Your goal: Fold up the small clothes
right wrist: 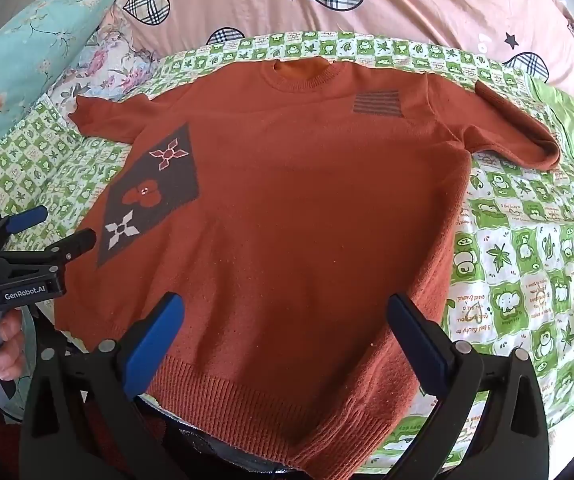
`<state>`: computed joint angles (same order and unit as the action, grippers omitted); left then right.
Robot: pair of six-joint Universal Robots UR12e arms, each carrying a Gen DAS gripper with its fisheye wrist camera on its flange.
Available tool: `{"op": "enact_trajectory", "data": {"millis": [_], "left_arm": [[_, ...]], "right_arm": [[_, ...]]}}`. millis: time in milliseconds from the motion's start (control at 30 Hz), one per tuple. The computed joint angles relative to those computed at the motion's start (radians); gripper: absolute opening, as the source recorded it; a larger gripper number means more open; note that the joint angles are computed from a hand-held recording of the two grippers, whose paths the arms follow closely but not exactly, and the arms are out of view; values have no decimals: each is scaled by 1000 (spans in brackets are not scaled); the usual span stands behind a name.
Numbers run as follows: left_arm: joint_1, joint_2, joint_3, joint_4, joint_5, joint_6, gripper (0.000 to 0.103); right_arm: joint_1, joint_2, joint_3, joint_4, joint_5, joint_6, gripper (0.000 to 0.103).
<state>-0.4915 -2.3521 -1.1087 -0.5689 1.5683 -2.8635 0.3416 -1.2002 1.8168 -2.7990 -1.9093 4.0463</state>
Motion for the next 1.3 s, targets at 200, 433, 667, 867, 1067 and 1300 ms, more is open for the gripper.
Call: {"op": "enact_trajectory", "data": {"millis": [200, 433, 667, 867, 1067, 1300], "left_arm": [[0, 2, 0, -9, -1, -2, 102], [-2, -3, 8, -3, 2, -3, 102], [-4, -6, 8, 2, -1, -3, 102], [0, -10, 15, -2, -5, 3, 102], [0, -13, 22, -23, 3, 11, 102], [0, -17, 25, -17, 9, 18, 102]], "right_arm": [[-1, 2, 0, -7, 5, -2, 101], [0, 4, 1, -17, 6, -5, 101], [-2, 7, -2, -23, 10, -8, 101], [-4, 7, 1, -37, 16, -10, 101], [-2, 8, 0, -33, 16, -6, 101], [0, 13, -5, -33, 19, -1, 101]]}}
